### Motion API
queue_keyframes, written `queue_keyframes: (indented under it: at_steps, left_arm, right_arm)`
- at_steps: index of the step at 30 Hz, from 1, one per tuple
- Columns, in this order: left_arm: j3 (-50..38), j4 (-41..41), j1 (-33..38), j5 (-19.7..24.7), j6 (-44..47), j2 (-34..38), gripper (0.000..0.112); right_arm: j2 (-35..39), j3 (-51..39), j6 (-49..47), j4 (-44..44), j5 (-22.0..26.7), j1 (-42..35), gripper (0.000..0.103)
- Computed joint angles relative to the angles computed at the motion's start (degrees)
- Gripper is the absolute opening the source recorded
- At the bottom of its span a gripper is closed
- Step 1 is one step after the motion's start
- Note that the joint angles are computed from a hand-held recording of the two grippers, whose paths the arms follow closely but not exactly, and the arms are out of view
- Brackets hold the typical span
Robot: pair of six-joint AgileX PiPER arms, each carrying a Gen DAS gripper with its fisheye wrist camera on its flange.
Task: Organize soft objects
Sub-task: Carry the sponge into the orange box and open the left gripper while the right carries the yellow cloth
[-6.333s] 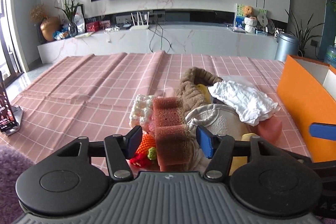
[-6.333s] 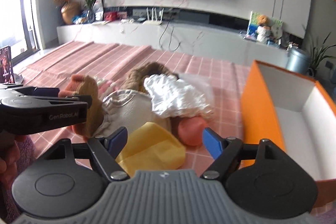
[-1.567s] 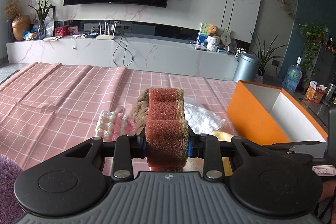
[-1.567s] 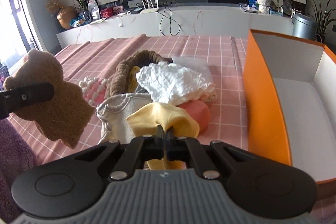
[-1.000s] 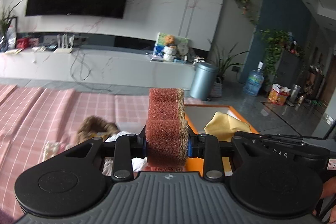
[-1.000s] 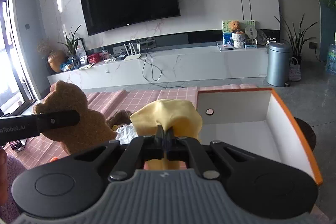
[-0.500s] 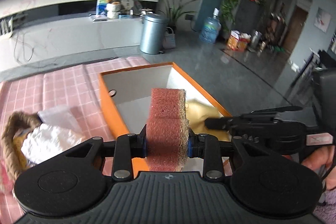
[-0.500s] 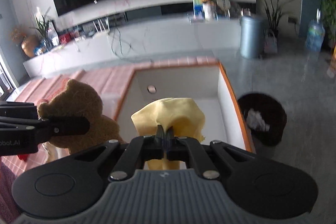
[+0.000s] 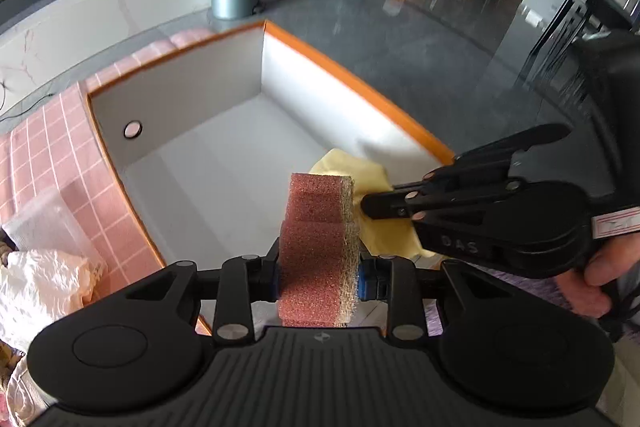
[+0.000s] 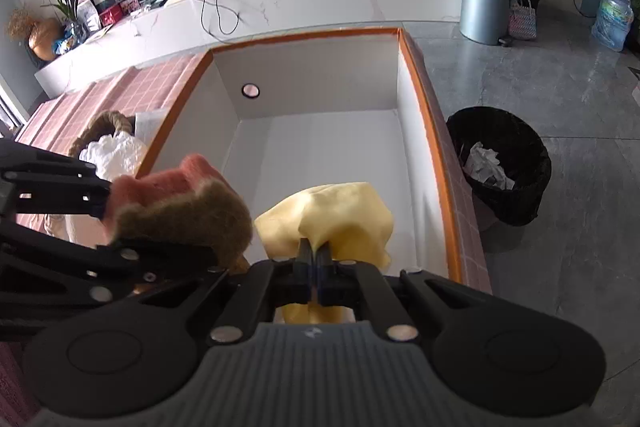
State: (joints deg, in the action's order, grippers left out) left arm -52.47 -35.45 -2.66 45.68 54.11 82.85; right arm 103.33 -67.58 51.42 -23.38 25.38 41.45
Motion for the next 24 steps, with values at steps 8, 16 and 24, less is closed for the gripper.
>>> queue_keyframes:
  at_steps: [8, 16, 24]
  left_arm:
    - [-1.7, 7.8, -2.2, -0.1, -7.6, 3.4, 0.036]
    - [0.9, 6.3, -0.1, -3.5, -3.9, -1.2, 0.069]
    - [2.6, 1.8, 3.4, -7.0, -2.2, -4.1, 0.056]
  right_arm:
    - [3.4, -2.9, -8.1, 7.3, 0.9, -0.6, 0.000]
    - [4.1, -4.1, -6.0, 5.2, 2.3, 0.0, 0.000]
    - [7.3, -8.6, -7.9, 6.3, 3.1, 1.8, 0.000]
